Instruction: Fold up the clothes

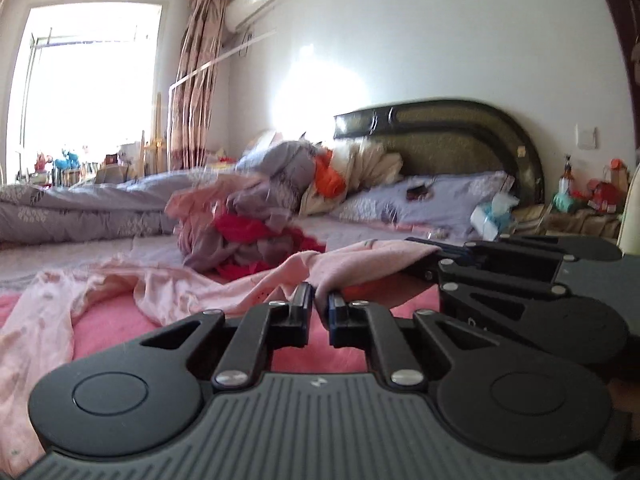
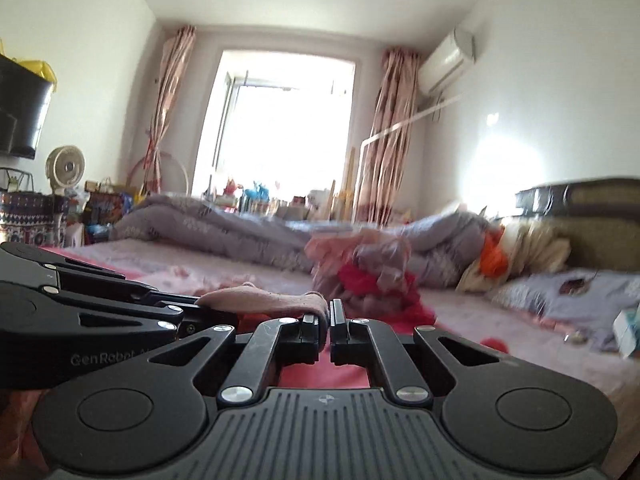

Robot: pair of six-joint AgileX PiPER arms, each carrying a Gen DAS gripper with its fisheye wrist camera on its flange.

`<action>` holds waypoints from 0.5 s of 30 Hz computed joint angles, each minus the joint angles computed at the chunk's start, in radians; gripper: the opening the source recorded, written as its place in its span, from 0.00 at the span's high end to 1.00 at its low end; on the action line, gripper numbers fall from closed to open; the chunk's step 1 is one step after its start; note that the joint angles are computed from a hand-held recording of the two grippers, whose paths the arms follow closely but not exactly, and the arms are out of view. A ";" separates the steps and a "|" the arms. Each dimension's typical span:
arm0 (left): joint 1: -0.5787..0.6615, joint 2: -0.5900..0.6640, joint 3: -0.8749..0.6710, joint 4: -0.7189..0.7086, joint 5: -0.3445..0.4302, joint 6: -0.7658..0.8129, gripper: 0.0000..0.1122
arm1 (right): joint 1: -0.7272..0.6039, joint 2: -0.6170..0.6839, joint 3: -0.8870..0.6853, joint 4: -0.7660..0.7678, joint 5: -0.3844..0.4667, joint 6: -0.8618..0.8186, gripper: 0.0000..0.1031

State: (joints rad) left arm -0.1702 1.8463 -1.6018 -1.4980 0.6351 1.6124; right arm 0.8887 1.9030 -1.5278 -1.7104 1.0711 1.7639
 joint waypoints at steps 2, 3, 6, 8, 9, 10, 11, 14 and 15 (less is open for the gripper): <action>0.023 -0.050 0.035 -0.044 0.071 0.041 0.92 | 0.032 -0.028 0.008 -0.031 0.066 -0.026 0.95; 0.036 -0.071 0.046 -0.047 0.110 0.043 0.92 | 0.045 -0.046 0.024 -0.029 0.079 -0.028 0.95; 0.088 -0.066 0.033 0.074 0.266 -0.078 0.92 | 0.074 -0.107 0.106 0.072 0.075 -0.071 0.95; 0.105 -0.033 0.011 0.186 0.341 -0.168 0.92 | 0.080 -0.120 0.161 0.175 0.109 -0.102 0.95; 0.100 -0.017 0.006 0.251 0.342 -0.201 0.92 | 0.065 -0.131 0.185 0.245 0.098 -0.096 0.95; 0.095 0.004 -0.004 0.323 0.342 -0.241 0.92 | 0.045 -0.144 0.206 0.319 0.074 -0.095 0.95; 0.098 0.019 -0.010 0.356 0.337 -0.268 0.92 | 0.016 -0.163 0.229 0.389 0.020 -0.094 0.95; 0.124 0.052 -0.022 0.403 0.299 -0.308 0.85 | -0.036 -0.177 0.268 0.421 -0.082 -0.047 0.93; 0.138 0.063 -0.047 0.397 0.269 -0.312 0.71 | -0.048 -0.178 0.264 0.391 -0.112 -0.042 0.90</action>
